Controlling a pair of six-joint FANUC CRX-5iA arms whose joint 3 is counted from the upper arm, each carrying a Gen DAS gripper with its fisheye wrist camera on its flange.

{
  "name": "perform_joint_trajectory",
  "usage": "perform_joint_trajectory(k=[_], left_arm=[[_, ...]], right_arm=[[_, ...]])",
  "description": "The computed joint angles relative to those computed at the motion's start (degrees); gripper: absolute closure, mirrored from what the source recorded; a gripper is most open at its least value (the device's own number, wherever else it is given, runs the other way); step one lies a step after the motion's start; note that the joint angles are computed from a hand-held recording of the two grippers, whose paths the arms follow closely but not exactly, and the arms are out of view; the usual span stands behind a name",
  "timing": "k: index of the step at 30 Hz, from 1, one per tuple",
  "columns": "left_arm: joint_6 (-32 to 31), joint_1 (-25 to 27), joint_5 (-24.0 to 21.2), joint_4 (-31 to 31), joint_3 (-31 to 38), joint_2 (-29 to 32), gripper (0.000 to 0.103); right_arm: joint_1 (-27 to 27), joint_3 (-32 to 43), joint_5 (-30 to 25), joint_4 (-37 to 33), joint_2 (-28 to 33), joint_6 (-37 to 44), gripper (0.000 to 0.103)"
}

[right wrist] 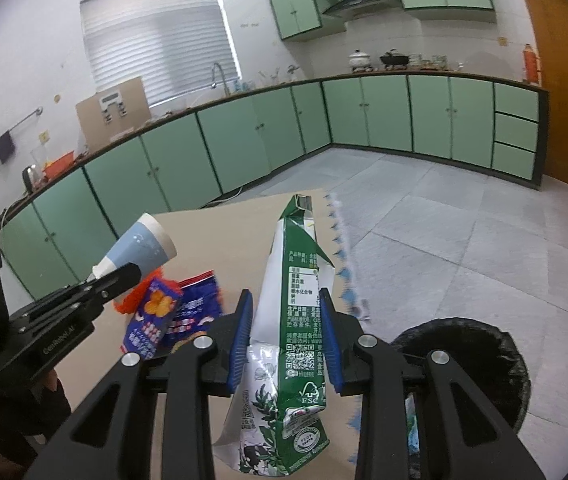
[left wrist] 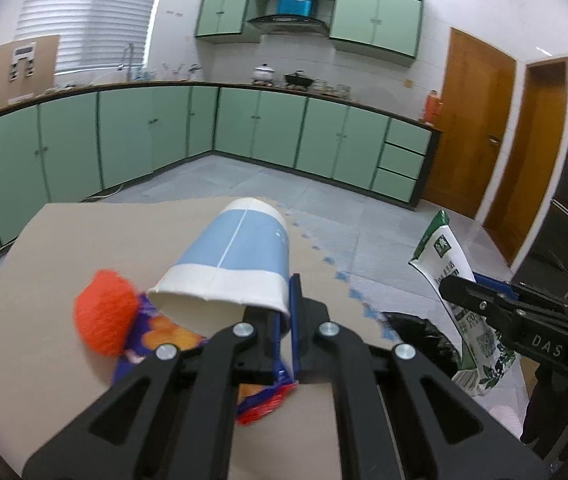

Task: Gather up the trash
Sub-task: 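Carry the paper cup and milk carton over the black bin with both tools, then open both grippers to drop the cup and carton into the bin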

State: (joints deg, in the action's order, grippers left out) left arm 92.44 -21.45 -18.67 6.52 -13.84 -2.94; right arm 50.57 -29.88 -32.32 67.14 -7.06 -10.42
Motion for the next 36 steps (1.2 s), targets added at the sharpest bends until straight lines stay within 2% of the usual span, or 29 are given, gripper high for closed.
perform_joint_trajectory(k=[10,19,23,26,29,31,32,33,36], left_arm=[[-8.3,-6.6,2.1,7.0,4.3,6.8,0.101],[-26.7,-13.3,4.1,24.8,7.3,15.6,0.101],[-32.4,-15.3,2.6,30.5,9.8,19.6,0.100],[-30.7,-15.6,-0.5,28.3,13.6,22.6,0.097],[-29.3,-15.5,-1.8,26.7,15.5,24.0,0.075],[-29.5,-15.3,-2.2,26.4,15.9,24.2,0.073],[-29.4,-15.2,-2.4,26.3,15.9,24.3,0.070],[-29.3,-15.1,-2.3,26.3,15.8,24.3,0.064],[-28.8,-14.9,-1.8,26.1,15.7,24.0,0.063]], right_arm=[[-2.4,-6.6,-4.3,1.6,-6.8,-4.5,0.071],[-5.4,-12.9,-8.2,-1.6,-12.4,-5.9,0.071],[-8.1,-14.6,-7.8,-4.1,-13.5,-4.6,0.071],[-10.0,-15.4,-7.0,-6.2,-13.3,-3.3,0.070],[-11.6,-15.7,-6.4,-7.3,-12.6,-2.6,0.066],[-12.1,-15.9,-6.4,-7.6,-12.5,-2.6,0.062],[-12.5,-16.2,-6.2,-7.3,-12.6,-2.9,0.056],[-12.5,-16.3,-6.3,-6.8,-12.6,-3.3,0.055],[-12.1,-16.6,-7.3,-6.1,-12.8,-4.0,0.052]])
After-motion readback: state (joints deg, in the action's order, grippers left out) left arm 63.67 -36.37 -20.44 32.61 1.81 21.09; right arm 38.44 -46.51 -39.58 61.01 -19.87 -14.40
